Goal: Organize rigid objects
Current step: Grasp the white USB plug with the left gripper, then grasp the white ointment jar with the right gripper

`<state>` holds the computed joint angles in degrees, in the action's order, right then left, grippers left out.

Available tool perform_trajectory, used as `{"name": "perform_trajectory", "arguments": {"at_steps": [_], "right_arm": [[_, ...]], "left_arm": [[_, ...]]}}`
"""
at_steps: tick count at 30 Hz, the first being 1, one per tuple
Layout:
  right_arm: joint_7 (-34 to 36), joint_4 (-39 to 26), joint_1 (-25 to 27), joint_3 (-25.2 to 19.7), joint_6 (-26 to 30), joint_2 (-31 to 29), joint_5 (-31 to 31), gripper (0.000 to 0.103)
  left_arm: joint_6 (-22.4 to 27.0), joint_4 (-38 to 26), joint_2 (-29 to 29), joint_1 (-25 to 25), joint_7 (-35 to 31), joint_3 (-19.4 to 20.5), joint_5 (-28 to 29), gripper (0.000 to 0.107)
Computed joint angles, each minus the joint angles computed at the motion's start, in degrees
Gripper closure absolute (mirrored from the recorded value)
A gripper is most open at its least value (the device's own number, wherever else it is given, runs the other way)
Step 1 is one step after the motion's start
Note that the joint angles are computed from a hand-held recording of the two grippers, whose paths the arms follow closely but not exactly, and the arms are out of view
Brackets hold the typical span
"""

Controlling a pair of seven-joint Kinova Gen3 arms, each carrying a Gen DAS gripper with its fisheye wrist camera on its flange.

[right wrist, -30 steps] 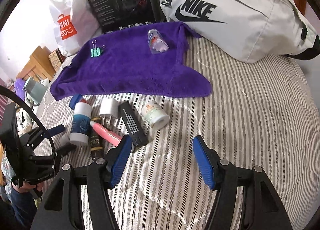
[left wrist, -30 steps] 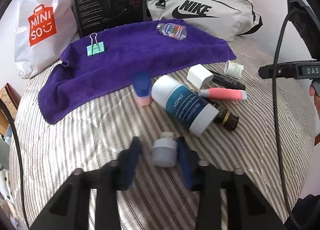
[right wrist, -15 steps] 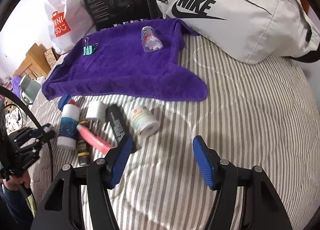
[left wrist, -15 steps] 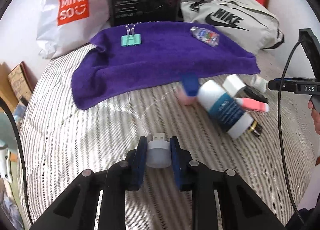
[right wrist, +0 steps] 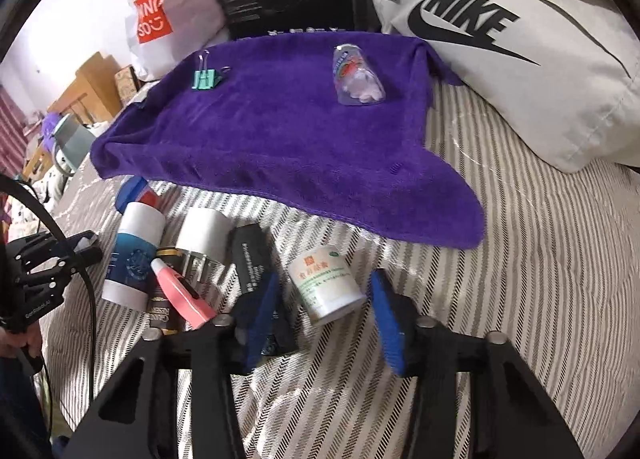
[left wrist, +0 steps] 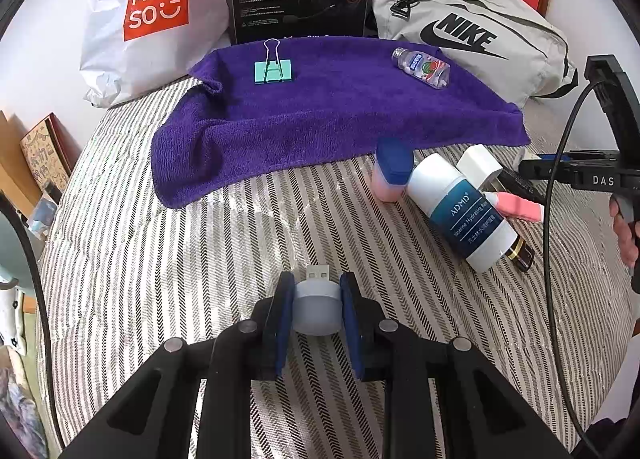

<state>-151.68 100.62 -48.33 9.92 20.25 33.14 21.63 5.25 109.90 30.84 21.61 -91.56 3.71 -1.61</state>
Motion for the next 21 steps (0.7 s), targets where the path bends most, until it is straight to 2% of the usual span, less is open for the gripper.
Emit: {"name": "perform_trajectory", "arguments": {"at_steps": [2, 4, 8, 11, 18, 21], "right_arm": [[0.2, 0.1, 0.7, -0.6, 0.8, -0.4, -0.5, 0.065], [-1.6, -0.2, -1.3, 1.1, 3.5, -0.6, 0.4, 0.064], [-1.2, -0.7, -0.1, -1.6, 6.0, -0.4, 1.9, 0.064], [-1.9, -1.6, -1.4, -1.3, 8.0, 0.2, 4.4, 0.064], [-3.6, -0.2, 0.3, -2.3, 5.1, -0.5, 5.6, 0.065], [-3.7, 2.1, 1.7, -3.0, 1.4, -1.9, 4.2, 0.066]], "left_arm": [[-0.4, 0.3, -0.1, 0.0, 0.1, -0.1, 0.2, 0.085], [-0.9, 0.5, -0.1, 1.2, 0.6, -1.3, 0.4, 0.084], [-2.1, 1.2, -0.2, 3.9, 1.5, -4.0, 0.3, 0.084], [-2.3, 1.3, -0.2, 4.6, 1.8, -4.6, 0.4, 0.084], [0.0, 0.5, -0.6, 1.7, 1.4, -1.8, 0.1, 0.085], [-0.3, 1.1, -1.2, -0.9, 1.1, 0.7, 0.5, 0.085]]}}
